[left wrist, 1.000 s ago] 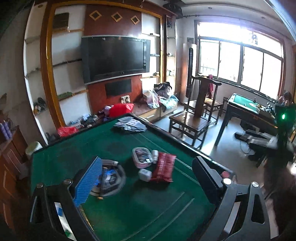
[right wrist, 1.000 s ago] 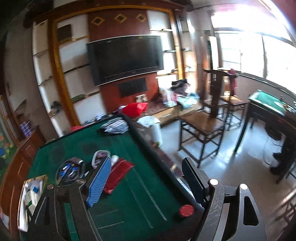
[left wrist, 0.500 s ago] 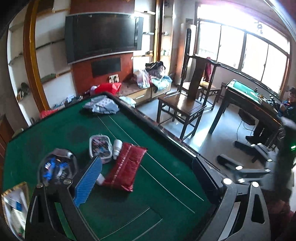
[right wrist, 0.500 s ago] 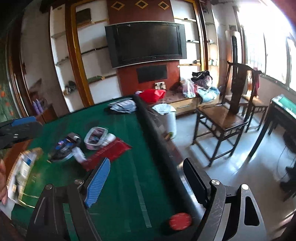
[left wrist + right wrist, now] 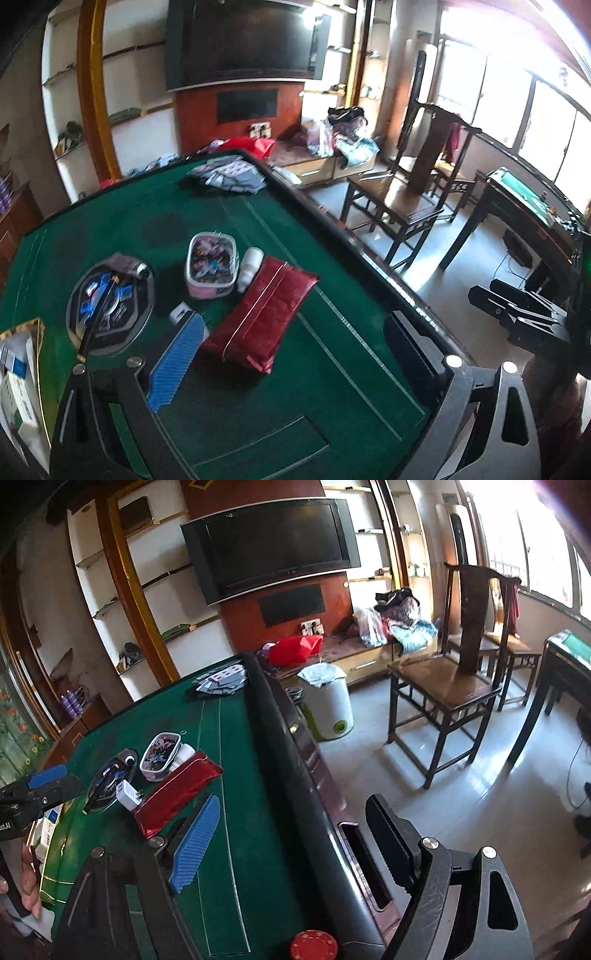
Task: Organize objects
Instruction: 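Move both tools back over the green table, then grasp a gold-capped black marker on the round device with the left tool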
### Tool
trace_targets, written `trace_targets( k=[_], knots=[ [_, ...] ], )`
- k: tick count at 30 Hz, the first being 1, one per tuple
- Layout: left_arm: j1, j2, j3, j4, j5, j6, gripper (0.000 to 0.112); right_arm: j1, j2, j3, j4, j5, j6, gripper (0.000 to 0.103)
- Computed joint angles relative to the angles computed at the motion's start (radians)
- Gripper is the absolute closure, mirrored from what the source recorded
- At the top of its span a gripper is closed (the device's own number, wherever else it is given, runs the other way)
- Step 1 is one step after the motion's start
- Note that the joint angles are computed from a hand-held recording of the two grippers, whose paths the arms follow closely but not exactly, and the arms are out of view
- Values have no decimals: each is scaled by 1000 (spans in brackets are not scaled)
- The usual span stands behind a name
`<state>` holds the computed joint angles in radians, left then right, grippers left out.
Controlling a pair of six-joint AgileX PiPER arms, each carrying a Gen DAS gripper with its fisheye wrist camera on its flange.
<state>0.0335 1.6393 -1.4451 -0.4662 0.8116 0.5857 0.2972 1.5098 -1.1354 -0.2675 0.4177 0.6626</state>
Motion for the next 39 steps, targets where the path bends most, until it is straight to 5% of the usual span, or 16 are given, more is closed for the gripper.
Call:
trace_targets(
  k=[9, 12, 16, 22, 33, 37, 39],
  knots=[
    [113, -62, 75, -57, 46, 71, 15, 70, -9, 74, -2, -50, 113, 18],
    [219, -87, 129, -97, 39, 136, 15, 127, -16, 95, -148, -76, 313, 17],
    [407, -22, 83, -113, 101, 153, 15, 191, 16, 101, -126, -149, 388, 17],
    [540, 109, -26, -50, -4, 161, 15, 333, 138, -44, -179, -72, 458, 17],
    [393, 622, -615, 224, 6, -182, 15, 407, 295, -268, -185, 98, 388, 16],
    [325, 687, -682, 342, -38, -199, 16, 373, 328, -290, -98, 101, 325, 16],
    [287, 714, -702, 425, -66, -212, 27, 360, 336, -292, -82, 99, 318, 16]
  ],
)
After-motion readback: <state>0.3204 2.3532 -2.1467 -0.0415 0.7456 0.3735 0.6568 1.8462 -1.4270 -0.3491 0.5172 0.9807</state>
